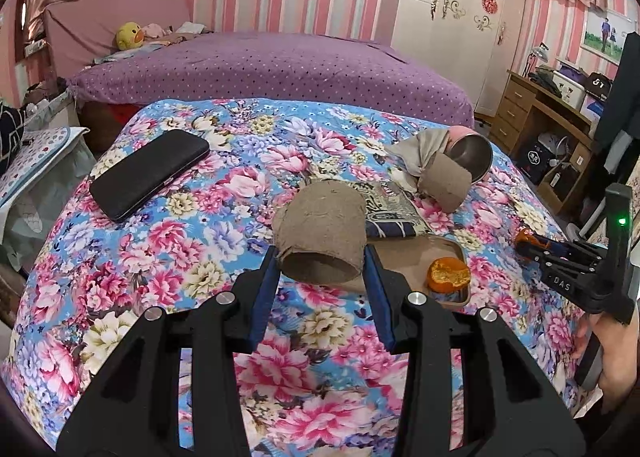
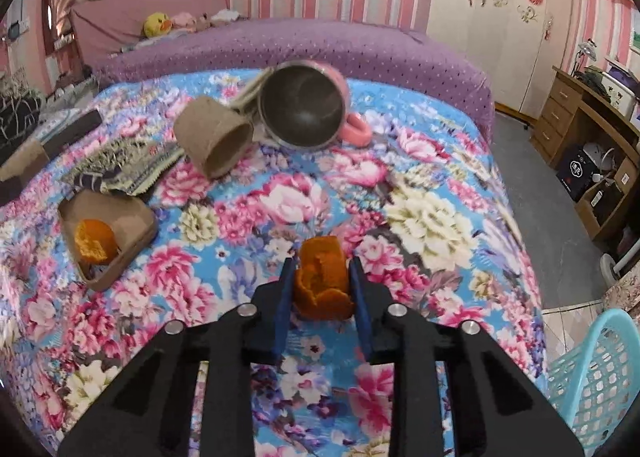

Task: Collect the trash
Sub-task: 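Grasp the cardboard tube with left tool while right tool grasps an orange peel, then carry the cardboard tube and orange peel over the blue basket with both tools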

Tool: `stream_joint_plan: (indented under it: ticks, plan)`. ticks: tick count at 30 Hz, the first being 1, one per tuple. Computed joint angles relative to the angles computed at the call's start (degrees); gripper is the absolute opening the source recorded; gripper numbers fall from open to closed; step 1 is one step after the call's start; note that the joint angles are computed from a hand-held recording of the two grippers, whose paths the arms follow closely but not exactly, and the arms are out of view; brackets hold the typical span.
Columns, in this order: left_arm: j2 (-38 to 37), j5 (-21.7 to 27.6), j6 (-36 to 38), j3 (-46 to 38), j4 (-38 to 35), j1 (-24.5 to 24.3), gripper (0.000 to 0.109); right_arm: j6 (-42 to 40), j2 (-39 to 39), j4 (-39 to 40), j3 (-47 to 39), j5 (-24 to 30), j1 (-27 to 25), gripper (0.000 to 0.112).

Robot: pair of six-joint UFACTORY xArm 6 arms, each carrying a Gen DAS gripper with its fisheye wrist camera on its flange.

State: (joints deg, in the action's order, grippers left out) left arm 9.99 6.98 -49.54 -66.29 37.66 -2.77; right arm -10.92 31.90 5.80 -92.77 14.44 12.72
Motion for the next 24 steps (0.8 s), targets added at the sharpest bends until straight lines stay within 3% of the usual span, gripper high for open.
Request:
stream_joint_plan:
  ticks: [6, 12, 17, 19, 22, 24]
  plan:
    - [0.0, 1.9, -9.1, -1.3, 11.0, -1.3, 0.041, -5.2, -4.1, 6.0, 5.8, -5.7, -0.3, 0.027]
    - [-0.4, 1.8, -11.8, -1.0, 11.6, -3.6, 0.041, -11.4, -7.1, 12.1, 9.2, -7.6, -1.1, 0.027]
    - [-1.1, 3.8, -21.2, -1.9, 20.9, -6.2, 0.041, -19.8, -9.0, 20.9, 10.7, -7.0, -1.7, 0.021]
    - [-1.2, 4.6, -21.4, -1.9, 20.8, -7.0, 0.041, -22.8, -9.4, 23.9, 10.9, -6.1, -1.9, 0.021]
    - [-1.9, 6.2, -24.3, -1.4, 23.3, -7.8, 0.041, -23.7, -9.4, 24.4, 10.5, -3.4, -2.7, 0.021]
    - [-2.1, 6.4, -25.1, -0.8, 23.0, -7.8, 0.041, -21.9, -9.5, 22.1, 11.4, -4.4, -2.8, 0.025]
